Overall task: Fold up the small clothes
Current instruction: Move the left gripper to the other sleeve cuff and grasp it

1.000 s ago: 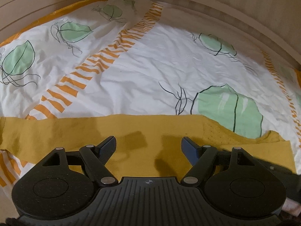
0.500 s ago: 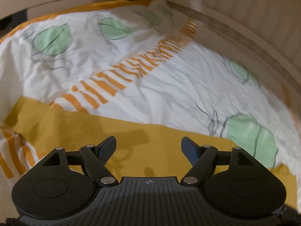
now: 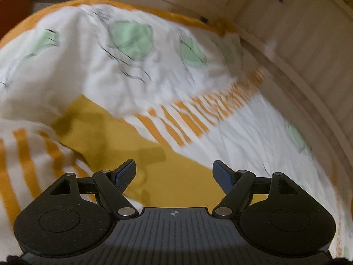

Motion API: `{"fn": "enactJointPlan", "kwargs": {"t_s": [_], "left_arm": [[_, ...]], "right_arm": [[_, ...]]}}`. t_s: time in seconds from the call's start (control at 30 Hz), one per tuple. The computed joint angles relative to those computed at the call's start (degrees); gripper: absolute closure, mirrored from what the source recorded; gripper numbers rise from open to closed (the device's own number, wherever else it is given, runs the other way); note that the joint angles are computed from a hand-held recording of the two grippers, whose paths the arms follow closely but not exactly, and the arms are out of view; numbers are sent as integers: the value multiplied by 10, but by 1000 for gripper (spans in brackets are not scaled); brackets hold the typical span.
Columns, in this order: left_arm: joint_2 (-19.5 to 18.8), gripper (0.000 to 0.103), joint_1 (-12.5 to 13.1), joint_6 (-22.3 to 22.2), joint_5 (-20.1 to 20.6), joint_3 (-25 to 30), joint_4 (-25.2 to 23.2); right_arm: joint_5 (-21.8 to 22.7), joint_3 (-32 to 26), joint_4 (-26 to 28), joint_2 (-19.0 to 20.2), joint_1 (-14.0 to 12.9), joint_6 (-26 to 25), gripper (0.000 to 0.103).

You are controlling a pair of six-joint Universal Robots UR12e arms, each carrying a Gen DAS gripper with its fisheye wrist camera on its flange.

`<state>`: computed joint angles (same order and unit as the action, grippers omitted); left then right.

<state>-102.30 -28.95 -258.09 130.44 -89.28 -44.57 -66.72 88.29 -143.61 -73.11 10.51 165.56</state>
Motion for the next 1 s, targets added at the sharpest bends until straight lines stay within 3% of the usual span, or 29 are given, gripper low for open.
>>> {"fn": "enactJointPlan", "kwargs": {"t_s": [0.1, 0.23, 0.53, 0.67, 0.7, 0.73, 0.77, 0.8, 0.83, 0.87, 0.9, 1.0], "left_arm": [[18, 27, 3, -47, 18, -24, -12], [36, 27, 12, -99, 7, -50, -15], [36, 26, 29, -115, -35, -63, -28], [33, 27, 40, -123, -39, -73, 2], [33, 30, 42, -123, -40, -78, 21], [34, 40, 43, -132, -39, -82, 32], [33, 76, 43, -146, -38, -84, 35], [36, 94, 47, -157, -50, -88, 41], [38, 93, 50, -168, -62, -94, 49], [39, 100, 49, -183, -59, -102, 66], [39, 100, 46, -199, -48, -107, 80], [33, 100, 35, -185, -9, -94, 75]], "right_arm": [[22, 6, -11, -6, -3, 12, 50], [48, 16, -25, -16, -6, 9, 50], [106, 19, -29, -25, -13, -6, 50], [124, 18, -18, -26, -18, -11, 50], [126, 19, -16, -27, -20, -13, 50], [127, 19, -14, -28, -22, -15, 50], [129, 20, -13, -30, -24, -15, 50], [130, 20, -11, -31, -27, -15, 50], [131, 21, -11, -32, -29, -14, 50], [131, 22, -10, -33, -32, -11, 50], [131, 22, -7, -34, -36, -9, 50], [130, 22, 1, -39, -48, -9, 50]]}}
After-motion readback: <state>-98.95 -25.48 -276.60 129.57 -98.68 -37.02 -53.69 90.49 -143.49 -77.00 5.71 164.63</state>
